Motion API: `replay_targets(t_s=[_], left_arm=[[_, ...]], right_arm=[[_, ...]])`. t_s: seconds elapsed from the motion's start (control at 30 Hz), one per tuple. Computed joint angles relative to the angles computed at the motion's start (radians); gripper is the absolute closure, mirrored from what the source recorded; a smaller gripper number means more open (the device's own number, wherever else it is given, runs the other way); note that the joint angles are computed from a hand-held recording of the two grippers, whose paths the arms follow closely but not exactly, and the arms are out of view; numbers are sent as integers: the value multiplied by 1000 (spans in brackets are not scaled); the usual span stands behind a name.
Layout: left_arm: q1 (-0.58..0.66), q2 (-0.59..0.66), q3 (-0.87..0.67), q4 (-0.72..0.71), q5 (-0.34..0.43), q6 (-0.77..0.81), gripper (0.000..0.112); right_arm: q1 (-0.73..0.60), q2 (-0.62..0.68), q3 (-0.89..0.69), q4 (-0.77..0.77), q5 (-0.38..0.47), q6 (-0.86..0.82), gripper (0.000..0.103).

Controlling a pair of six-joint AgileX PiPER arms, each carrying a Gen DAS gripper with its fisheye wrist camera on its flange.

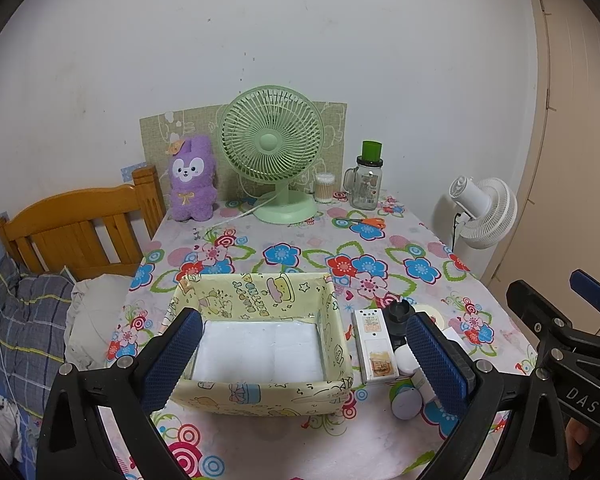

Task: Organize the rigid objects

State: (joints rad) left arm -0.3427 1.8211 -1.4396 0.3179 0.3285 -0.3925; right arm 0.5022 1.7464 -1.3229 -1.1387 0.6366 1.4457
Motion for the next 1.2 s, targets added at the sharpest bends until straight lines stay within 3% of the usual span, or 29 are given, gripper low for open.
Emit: replay_targets(t_s=[1.2], left_arm=[[-4,-21,3,-42,3,41,9]], right_arm=[[-5,-16,20,-14,2,14,2]])
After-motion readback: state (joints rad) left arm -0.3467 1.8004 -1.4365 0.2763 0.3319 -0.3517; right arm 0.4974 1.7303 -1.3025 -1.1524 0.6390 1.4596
